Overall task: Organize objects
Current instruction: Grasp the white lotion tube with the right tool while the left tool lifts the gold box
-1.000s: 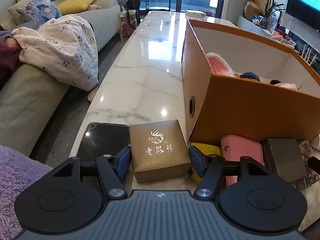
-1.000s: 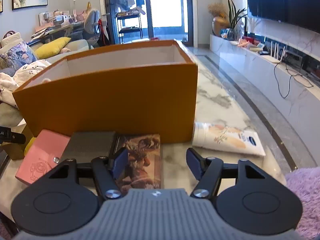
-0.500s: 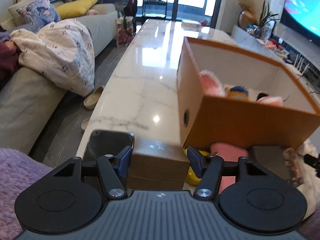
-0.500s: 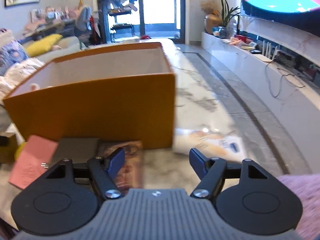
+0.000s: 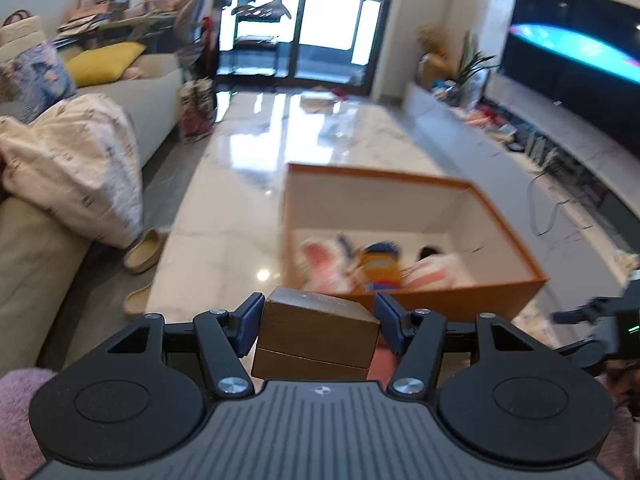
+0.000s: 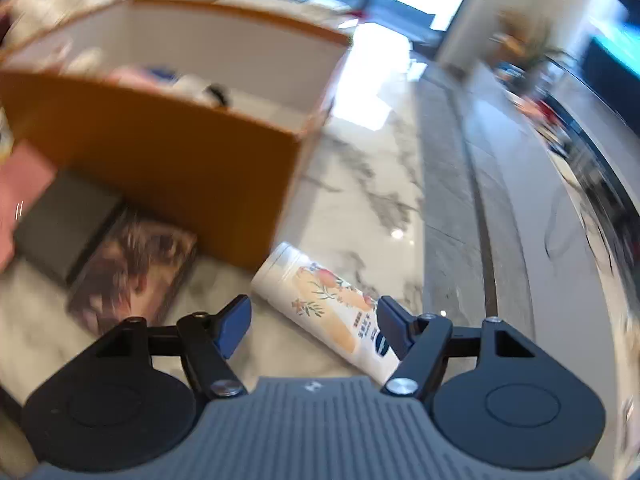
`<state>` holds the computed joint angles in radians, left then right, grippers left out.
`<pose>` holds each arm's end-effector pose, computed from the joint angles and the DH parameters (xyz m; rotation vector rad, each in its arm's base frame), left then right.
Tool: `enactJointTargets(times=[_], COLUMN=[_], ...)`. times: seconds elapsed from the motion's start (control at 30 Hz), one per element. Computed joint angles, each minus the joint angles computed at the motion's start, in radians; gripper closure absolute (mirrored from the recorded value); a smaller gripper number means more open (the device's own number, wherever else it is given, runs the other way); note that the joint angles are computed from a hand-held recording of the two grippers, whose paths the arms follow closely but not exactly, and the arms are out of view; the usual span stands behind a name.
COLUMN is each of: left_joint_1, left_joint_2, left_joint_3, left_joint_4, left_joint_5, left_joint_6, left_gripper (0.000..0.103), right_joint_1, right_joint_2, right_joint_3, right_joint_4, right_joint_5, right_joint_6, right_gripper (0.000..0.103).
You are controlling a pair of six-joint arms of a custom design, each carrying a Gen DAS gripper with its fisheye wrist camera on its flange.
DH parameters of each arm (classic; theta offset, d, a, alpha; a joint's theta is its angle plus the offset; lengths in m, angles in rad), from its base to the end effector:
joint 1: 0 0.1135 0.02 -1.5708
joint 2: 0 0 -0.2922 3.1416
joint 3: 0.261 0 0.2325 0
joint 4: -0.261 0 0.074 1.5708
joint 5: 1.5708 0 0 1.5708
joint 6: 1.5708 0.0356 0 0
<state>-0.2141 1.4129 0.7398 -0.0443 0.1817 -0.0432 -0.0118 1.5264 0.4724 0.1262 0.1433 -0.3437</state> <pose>0.2617 -0.0635 0.2373 0.2906 2.2789 -0.3413 0.2356 -0.0079 0.1523 -0.3560 2.4896 -0.3257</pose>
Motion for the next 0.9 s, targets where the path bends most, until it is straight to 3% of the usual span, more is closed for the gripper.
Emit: enactJointTargets(times=[0.17, 0.33, 0.53, 0.7, 0.9], left_joint_1=[-0.053, -0.110, -0.155, -0.174, -0.183], left_joint_2=[0.009, 0.043, 0.093, 0.120, 0.151], left_joint_3=[0.029, 0.059, 0.103, 0.133, 0.162], left_joint_4=[0.009, 0.022, 0.023, 0.012, -0.001], left_joint_5=[0.027, 0.029, 0.018, 0.021, 0.036], left_joint_6=[-0.010, -0.017, -0.022, -0.024, -0.023], left_gripper=[0.033, 0.033, 0.033, 0.033, 0.033], right_joint_1=[-0.084, -0.120, -0.179, -0.158, -0.188], right_joint_2=[0.061, 0.107, 0.154, 0.123, 0.027], right_joint_3=[0.080, 0.136, 0.213, 0.194, 0.178], right_joint_4=[-0.092, -0.141, -0.221, -0.230, -0.287], right_joint_5=[-0.061, -0.120, -0.228, -0.203, -0.258], right_joint_6=[-0.222, -0.302, -0.241, -0.175, -0.053], right_gripper=[0.032, 0.032, 0.041, 0.046, 0.072])
